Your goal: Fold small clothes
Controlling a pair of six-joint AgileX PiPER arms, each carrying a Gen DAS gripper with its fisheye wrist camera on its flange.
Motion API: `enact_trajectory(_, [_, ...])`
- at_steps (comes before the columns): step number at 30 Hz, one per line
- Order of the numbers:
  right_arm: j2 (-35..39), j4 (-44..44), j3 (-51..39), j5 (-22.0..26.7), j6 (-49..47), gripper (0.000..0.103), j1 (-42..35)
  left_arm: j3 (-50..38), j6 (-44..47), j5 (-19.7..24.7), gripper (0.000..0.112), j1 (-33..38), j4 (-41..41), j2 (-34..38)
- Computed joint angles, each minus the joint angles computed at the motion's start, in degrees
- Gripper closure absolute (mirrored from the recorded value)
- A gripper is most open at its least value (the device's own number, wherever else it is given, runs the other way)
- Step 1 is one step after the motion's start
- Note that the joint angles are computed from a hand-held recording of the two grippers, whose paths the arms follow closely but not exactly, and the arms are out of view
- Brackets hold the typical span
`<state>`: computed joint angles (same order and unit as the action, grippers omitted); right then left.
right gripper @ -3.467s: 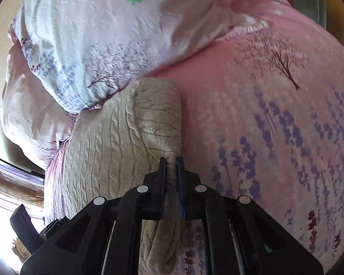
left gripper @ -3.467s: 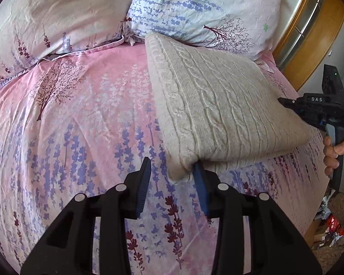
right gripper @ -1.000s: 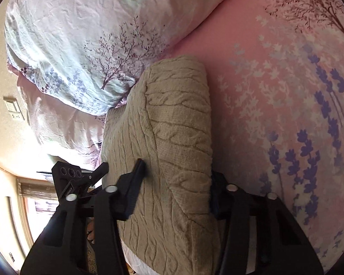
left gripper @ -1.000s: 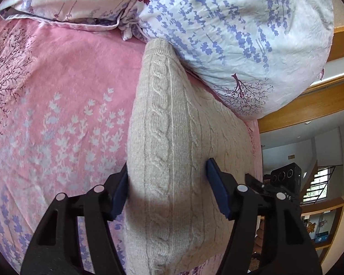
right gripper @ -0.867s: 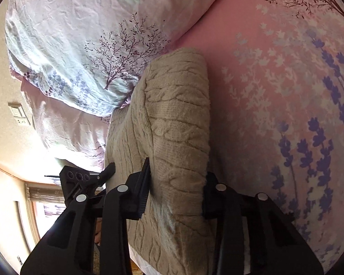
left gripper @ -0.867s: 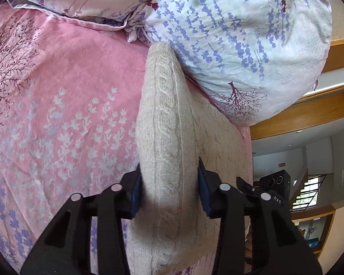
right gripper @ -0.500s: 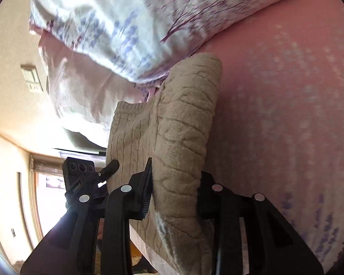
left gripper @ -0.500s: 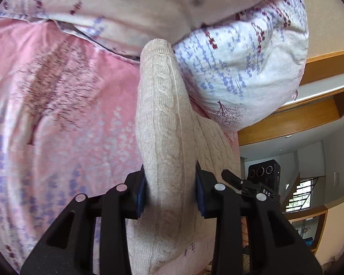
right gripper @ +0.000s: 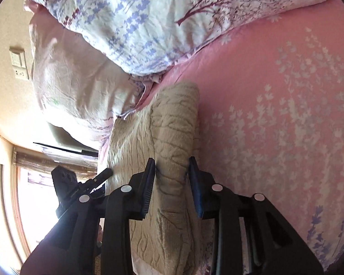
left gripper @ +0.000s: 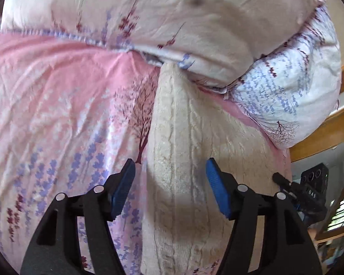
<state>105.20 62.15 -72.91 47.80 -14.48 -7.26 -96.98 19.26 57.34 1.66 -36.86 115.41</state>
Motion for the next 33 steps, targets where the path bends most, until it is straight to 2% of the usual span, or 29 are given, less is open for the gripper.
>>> enact_trajectory(3, [1.0,-0.7,-1.3,0.2,0.5,0.072,-0.3,6.7,9.4,-5.6,0.042,-1.2,-4.0,-6.8])
enact_trajectory(5, [1.7,-5.4,-3.7,0.1,2.1,0.075,1.6,8.0,13.3,-6.6,0.039,-3.0,-5.1,-8.9])
enact_trajectory(6, [1.1,-7.6,-3.9,-1.8,2.3,0.09,3.1,8.2,14.8,-6.2,0.038,-4.0,-4.9,-9.4])
enact_trajectory(8, [-1.1,-12.4,-3.7,-6.1,4.6,0.093,5.3,7.8,14.8,-5.8,0.037,-6.4,-2.9,-9.3])
enact_trajectory(10, [-1.7,-17.2,-4.6,-8.1,8.6,0.094,6.2,7.7,14.2,-5.5,0.037,-8.1,-1.7,-8.7])
enact_trajectory(13, [-1.4,-25.1,-4.5,-7.8,14.7,0.095,6.9,8.8,12.5,-5.9,0.038,-10.0,-0.1,-8.0])
enact_trajectory(15, [-0.8,-25.7,-2.4,-8.5,15.4,0.095,7.0,10.6,13.1,-7.1,0.038,-10.6,0.3,-8.3])
enact_trajectory(18, [-1.0,-25.6,0.0,-11.2,16.2,0.094,7.7,12.5,13.4,-9.3,0.038,-11.9,1.9,-8.9])
enact_trajectory(21, [-0.6,-30.2,-1.2,-11.8,20.4,0.092,9.4,13.6,11.7,-12.8,0.038,-14.3,6.3,-8.7])
enact_trajectory(24, [-2.5,-34.7,-1.5,-11.9,23.9,0.077,10.3,15.0,9.3,-16.0,0.035,-16.4,10.5,-9.6])
enact_trajectory(25, [-4.3,-36.5,-0.5,-12.8,25.0,0.073,10.9,15.2,8.0,-16.5,0.035,-16.7,11.5,-10.2])
enact_trajectory(27, [-8.9,-39.7,2.7,-16.6,25.2,0.073,12.8,17.4,7.1,-19.2,0.035,-16.7,11.7,-12.7])
enact_trajectory(29, [-13.6,-43.8,6.6,-20.2,26.7,0.072,15.5,21.3,5.7,-24.1,0.035,-16.9,13.4,-16.2])
enact_trajectory(31, [-16.6,-49.8,9.2,-21.6,30.4,0.071,19.0,24.0,0.0,-27.8,0.032,-17.4,19.3,-18.5])
enact_trajectory(33, [-17.9,-57.0,10.9,-22.1,36.3,0.071,22.8,24.9,-4.3,-28.1,0.032,-17.0,23.6,-19.0])
